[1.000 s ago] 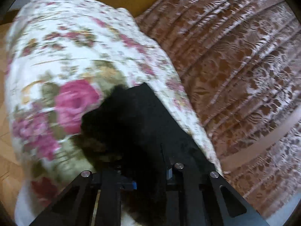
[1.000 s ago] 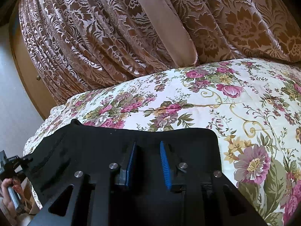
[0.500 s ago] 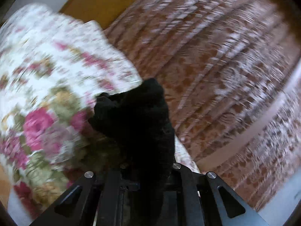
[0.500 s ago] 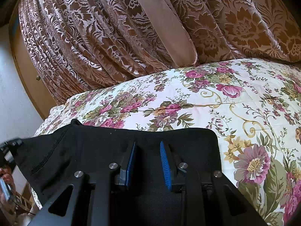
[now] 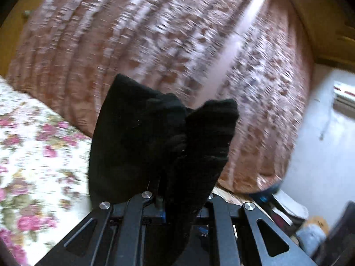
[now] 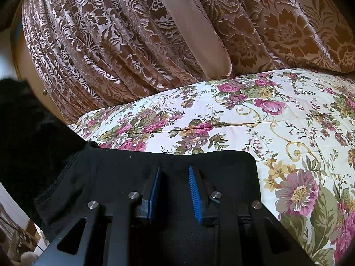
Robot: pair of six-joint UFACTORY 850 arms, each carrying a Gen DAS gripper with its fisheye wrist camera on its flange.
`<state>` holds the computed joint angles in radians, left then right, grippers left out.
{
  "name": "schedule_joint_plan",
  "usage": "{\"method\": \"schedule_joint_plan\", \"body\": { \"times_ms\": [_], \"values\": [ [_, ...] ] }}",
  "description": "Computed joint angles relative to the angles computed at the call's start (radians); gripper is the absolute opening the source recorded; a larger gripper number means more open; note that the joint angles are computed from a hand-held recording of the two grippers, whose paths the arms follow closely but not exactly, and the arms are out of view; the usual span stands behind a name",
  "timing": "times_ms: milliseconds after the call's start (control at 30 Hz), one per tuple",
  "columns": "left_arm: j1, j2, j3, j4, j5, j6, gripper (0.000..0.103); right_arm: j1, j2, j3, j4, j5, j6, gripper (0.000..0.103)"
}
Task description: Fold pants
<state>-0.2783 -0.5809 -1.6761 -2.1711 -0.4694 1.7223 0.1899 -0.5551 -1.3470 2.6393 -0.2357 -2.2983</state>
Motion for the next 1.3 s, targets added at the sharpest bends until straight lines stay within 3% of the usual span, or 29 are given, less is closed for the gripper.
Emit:
{"method": "schedule_joint_plan", "body": {
  "times_ms": [300, 500, 667, 1000, 1300],
  "values": [
    [-0.074, -0.144, -0.213, 0.429, -0.055, -0.401, 0.012, 0.0, 0.003, 0.004, 0.019, -0.006, -0.01, 0.027],
    [-0.105, -0.21, -0.283, 0.605, -0.087, -0.574, 0.012, 0.0, 0.003, 0.005, 0.021, -0.008, -0.011, 0.027],
    [-0.119, -0.248, -0.311, 0.7, -0.106, -0.656, 0.012, 0.002, 0.004, 0.007, 0.03, -0.008, -0.017, 0.027],
    [-0.119, -0.271, -0.303, 0.7, -0.154, -0.692, 0.013, -0.001, 0.006, 0.008, 0.01, -0.009, 0.001, 0.027],
    [-0.128, -0.269, -0.294, 0.758, -0.155, -0.738, 0.013, -0.012, 0.019, 0.01, -0.163, 0.003, 0.212, 0.027]
  ]
}}
